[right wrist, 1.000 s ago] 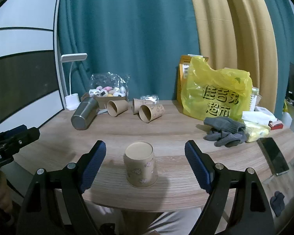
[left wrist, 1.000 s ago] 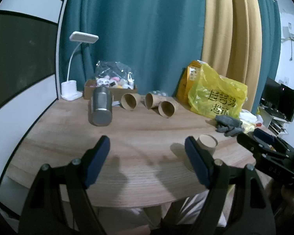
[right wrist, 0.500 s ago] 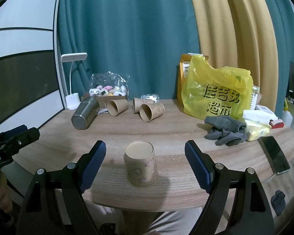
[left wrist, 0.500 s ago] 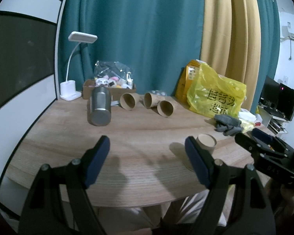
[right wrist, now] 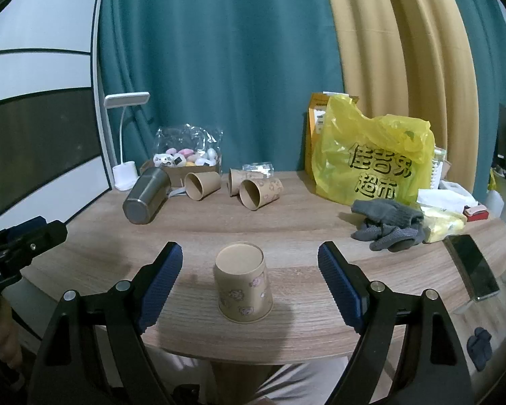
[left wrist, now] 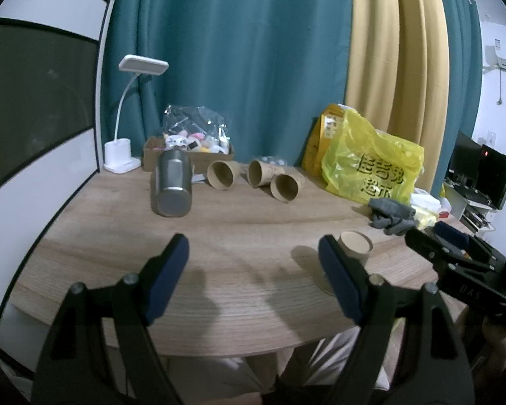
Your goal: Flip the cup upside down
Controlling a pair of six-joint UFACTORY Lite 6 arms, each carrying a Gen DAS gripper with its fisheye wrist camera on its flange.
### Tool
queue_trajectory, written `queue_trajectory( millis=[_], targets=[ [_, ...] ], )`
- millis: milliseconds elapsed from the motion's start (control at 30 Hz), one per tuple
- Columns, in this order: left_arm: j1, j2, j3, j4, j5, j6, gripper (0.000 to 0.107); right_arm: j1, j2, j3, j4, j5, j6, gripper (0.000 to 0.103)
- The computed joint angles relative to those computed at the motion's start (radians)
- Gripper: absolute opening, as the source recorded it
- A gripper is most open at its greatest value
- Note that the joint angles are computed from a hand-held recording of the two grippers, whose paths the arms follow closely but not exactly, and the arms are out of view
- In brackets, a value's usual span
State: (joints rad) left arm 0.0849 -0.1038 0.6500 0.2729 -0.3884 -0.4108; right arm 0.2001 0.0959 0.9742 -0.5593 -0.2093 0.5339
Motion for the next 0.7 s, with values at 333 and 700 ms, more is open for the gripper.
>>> queue_trajectory(
  millis=[333,700],
  targets=[
    [0.0,-0.008,-0.005,0.0,0.0,0.0,0.081,0.003,-0.001,0.0,0.02,0.002,-0.017,0.085],
    [-0.002,-0.013,-0.008,-0.003,0.003,0.002,0.081,-0.001,0.0,0.001,0.0,0.0,0.001,0.085]
  ],
)
